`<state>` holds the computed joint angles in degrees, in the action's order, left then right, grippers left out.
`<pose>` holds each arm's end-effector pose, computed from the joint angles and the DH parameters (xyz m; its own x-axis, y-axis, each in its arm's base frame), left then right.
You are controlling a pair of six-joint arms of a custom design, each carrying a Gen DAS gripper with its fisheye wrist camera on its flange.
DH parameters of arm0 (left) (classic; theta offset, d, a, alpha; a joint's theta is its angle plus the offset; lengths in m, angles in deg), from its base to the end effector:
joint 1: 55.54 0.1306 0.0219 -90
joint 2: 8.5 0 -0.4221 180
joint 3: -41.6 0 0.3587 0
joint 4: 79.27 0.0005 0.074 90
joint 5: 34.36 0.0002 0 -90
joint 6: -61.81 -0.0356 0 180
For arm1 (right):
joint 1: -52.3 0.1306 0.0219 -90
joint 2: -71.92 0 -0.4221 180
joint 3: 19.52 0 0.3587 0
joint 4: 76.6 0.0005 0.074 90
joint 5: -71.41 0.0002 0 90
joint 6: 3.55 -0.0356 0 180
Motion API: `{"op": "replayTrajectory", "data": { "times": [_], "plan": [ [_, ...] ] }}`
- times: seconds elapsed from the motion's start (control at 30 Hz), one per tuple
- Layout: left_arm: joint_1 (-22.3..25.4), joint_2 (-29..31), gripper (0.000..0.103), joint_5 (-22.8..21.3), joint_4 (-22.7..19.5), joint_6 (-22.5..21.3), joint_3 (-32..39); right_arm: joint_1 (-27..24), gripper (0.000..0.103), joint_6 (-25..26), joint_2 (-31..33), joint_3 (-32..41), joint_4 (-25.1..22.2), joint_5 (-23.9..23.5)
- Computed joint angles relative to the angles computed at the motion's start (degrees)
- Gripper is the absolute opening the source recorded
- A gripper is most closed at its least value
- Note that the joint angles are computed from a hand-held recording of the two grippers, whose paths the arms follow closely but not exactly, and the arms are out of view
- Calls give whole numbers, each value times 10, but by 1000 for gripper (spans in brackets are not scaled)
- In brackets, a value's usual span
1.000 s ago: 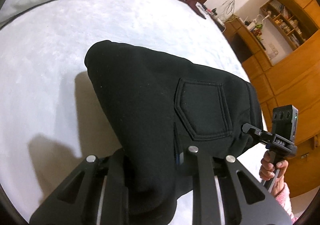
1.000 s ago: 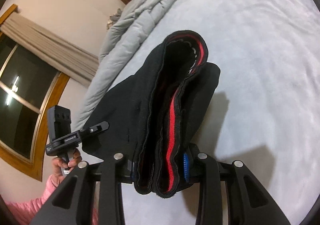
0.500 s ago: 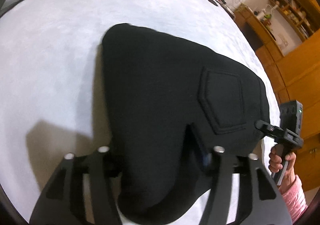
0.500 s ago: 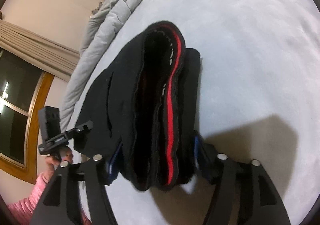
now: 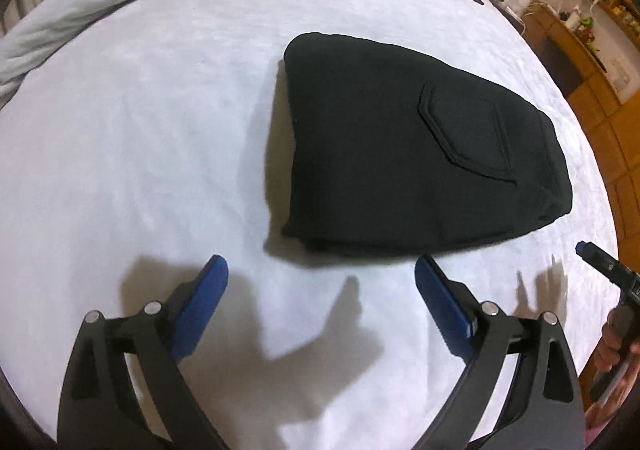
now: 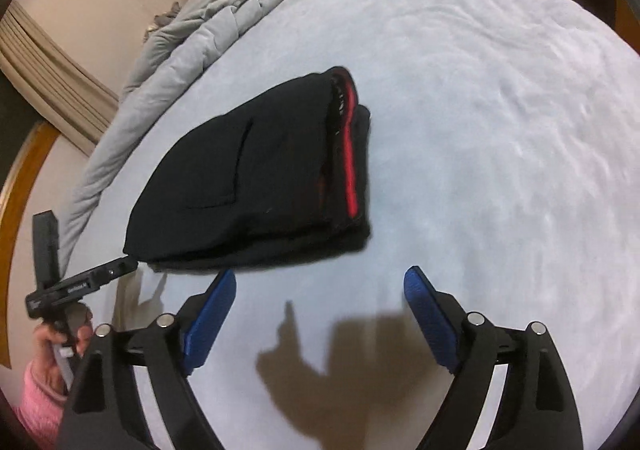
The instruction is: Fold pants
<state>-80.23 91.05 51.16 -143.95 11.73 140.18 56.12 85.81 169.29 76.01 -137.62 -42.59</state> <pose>0.4512 -0.2049 0.4409 -0.8833 -0.2980 -0.3619 -0.2342 0.9492 -0.2100 0.4810 0.0461 0.4428 -0.8906 -0.0492 -0.4521 -0.2361 0.8998 0.3670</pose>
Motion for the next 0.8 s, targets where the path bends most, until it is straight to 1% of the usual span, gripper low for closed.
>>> {"op": "replayTrajectory", "data": {
  "times": [0.07, 0.13, 0.17, 0.23, 0.27, 0.4, 0.53, 0.67, 0.8],
  "plan": [
    [-8, 2, 95, -12, -21, 9, 13, 16, 87, -21, -11, -3, 2, 23],
    [-17, -2, 95, -19, -32, 14, 19, 34, 88, -36, -14, 2, -5, 47],
    [-23, -2, 96, -27, -39, 18, 24, 42, 88, -38, -15, 4, -10, 61],
    [-36, 3, 97, -56, -65, 23, 42, 59, 90, -38, -17, 9, -17, 85],
    [-40, 0, 97, -60, -66, 19, 43, 64, 90, -38, -21, 7, -19, 90],
    [-54, -10, 97, -64, -67, 22, 47, 77, 92, -46, -34, 1, -23, 82],
    [-60, -15, 97, -71, -73, 18, 53, 89, 93, -55, -42, 0, -27, 93],
    [-63, -21, 97, -73, -75, 18, 52, 96, 94, -62, -45, 4, -29, 94],
    [-64, -24, 97, -76, -78, 18, 53, 105, 94, -61, -46, 6, -31, 110]
  ]
}}
